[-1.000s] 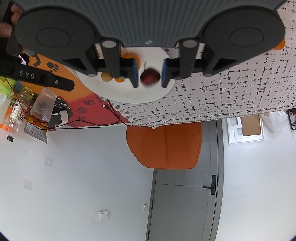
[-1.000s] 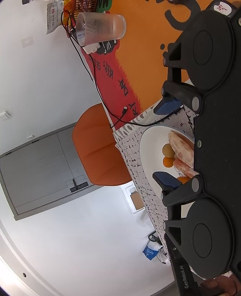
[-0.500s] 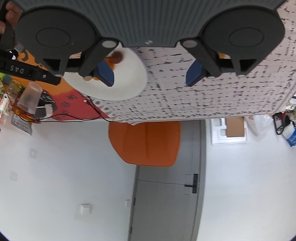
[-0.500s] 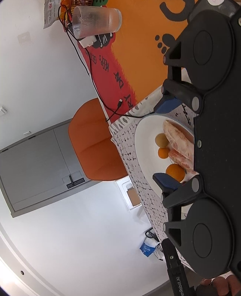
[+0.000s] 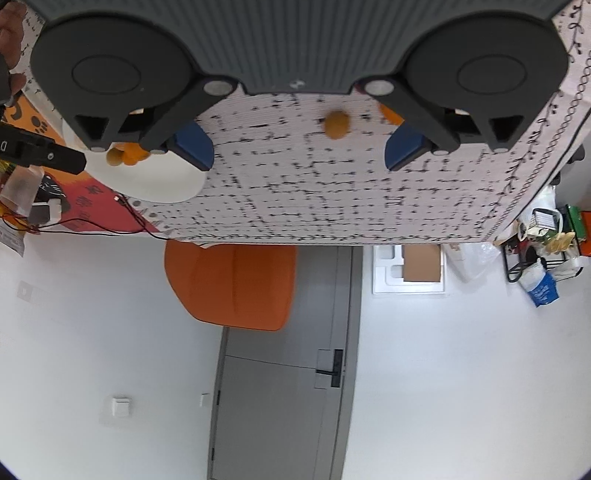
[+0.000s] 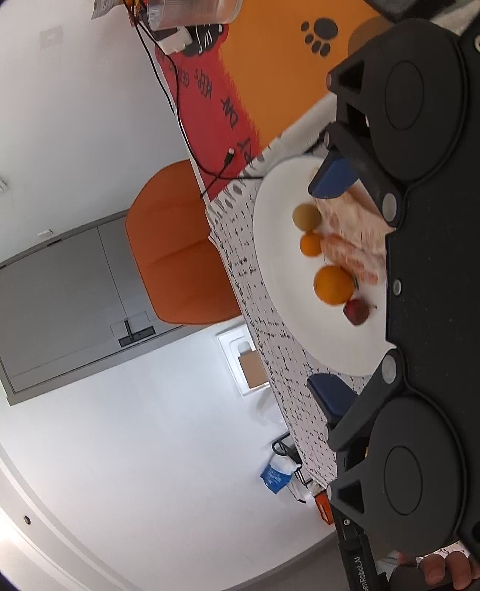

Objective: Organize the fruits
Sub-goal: 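Move both grippers back from the plate toward the remaining loose fruits, then grasp a small tangerine with the right gripper while the left grasps another red plum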

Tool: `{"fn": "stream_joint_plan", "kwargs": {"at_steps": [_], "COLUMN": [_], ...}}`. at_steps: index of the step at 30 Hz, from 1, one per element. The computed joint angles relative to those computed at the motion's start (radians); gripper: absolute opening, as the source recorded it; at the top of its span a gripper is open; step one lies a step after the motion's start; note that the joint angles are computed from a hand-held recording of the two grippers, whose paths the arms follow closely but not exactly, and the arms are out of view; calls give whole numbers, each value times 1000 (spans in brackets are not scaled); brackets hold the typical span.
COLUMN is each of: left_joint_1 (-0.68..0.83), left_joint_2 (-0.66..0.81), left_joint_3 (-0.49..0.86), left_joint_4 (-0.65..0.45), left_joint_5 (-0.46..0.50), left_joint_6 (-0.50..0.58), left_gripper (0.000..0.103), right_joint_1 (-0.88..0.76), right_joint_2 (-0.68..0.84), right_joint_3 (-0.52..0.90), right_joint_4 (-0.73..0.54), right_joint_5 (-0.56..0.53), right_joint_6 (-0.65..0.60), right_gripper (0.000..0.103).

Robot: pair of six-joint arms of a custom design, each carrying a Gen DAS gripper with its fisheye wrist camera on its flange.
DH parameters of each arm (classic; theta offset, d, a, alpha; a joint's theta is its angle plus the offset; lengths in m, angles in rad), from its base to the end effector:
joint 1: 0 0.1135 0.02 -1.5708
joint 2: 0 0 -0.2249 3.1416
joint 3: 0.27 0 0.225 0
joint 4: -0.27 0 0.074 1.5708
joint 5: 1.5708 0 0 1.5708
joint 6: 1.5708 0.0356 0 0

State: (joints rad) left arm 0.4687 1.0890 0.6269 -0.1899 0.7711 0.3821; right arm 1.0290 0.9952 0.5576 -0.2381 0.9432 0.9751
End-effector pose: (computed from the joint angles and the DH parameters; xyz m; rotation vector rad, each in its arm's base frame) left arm 0.2037 0.0753 0.2094 0.3141 2.0124 -0.3306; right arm 0.1245 0.1509 0.2053 0.4135 1.9106 0.2465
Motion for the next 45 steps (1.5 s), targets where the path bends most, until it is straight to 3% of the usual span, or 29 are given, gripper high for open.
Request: {"fn": "stream_joint_plan", "kwargs": {"at_steps": [22,41,43,45], "left_joint_1": [261,370,382,392], "left_joint_2": [260,454,483,503], "left_joint_3": [152,283,304,319], "left_joint_4": [-32,-138,-163,-185], "left_joint_5": [100,119,123,127], "left_joint_6": [109,256,286,312], "left_gripper": [99,99,99,99], "right_joint_1": [50,72,74,74], "right_joint_2": [333,609,636,664], "right_joint_3": [251,478,498,522], "right_joint_4": [46,79,86,88], "right_joint_5": [-76,-194,-215,-238], "right_joint_6": [-69,-160,-176,-195], "right_gripper": [103,103,100,89]}}
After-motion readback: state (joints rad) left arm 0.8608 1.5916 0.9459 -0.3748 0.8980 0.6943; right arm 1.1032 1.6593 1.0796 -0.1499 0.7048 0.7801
